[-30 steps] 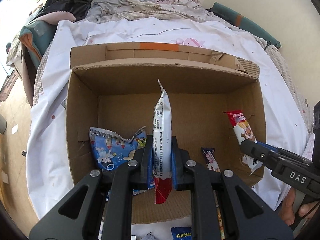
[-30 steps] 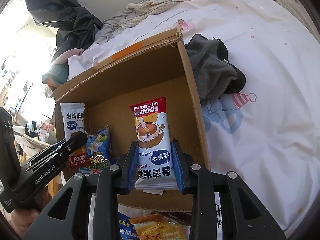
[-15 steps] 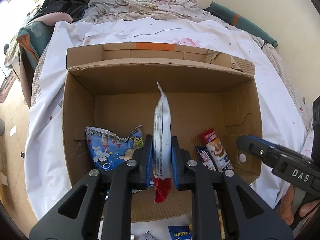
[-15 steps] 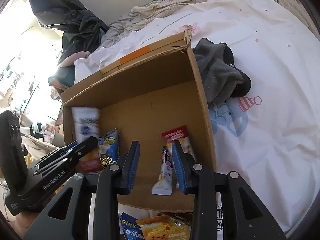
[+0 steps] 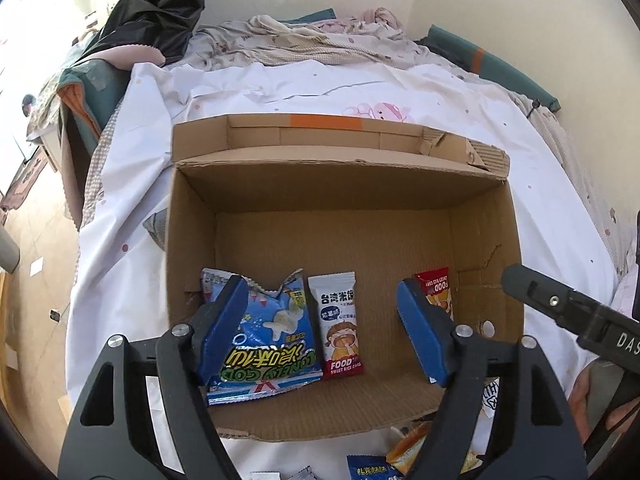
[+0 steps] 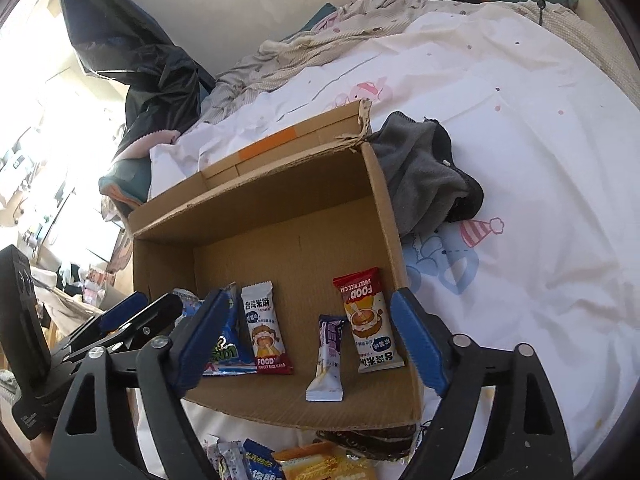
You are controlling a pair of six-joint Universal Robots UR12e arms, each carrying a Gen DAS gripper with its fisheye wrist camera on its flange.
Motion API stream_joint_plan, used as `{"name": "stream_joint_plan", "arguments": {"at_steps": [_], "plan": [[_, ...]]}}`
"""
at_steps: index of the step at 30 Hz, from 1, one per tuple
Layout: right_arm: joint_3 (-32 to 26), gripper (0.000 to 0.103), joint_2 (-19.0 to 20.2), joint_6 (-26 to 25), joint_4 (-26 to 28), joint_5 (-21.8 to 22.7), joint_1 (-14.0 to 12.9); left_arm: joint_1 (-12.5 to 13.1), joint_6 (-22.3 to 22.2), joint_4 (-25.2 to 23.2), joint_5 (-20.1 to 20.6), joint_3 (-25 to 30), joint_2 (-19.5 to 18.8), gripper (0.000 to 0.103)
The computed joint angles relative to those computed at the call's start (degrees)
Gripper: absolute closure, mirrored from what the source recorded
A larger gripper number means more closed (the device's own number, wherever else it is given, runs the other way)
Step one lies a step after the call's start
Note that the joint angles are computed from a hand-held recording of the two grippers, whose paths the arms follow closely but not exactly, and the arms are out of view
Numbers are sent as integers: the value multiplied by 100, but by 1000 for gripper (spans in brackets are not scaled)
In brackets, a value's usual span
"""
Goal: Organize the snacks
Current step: 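Withdraw both grippers from the box back over the snack pile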
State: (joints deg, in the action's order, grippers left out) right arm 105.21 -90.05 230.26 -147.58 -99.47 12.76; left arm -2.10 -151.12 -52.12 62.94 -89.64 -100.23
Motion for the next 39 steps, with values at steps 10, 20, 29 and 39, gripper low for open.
{"name": "stream_joint_plan", "arguments": {"at_steps": [10, 20, 29, 39], "plan": [[-83, 13, -74, -265, 98, -711, 343, 199, -12, 590, -209, -299, 252, 7], [7, 12, -237, -123, 256, -675, 545, 465, 8, 597, -279, -527, 530, 7], [197, 12, -412, 74, 330, -333, 677, 754, 57, 259, -15, -649, 687, 7], [546, 12, -512, 780, 566, 1936, 522, 1004, 193, -210, 333, -792, 853, 7]]}}
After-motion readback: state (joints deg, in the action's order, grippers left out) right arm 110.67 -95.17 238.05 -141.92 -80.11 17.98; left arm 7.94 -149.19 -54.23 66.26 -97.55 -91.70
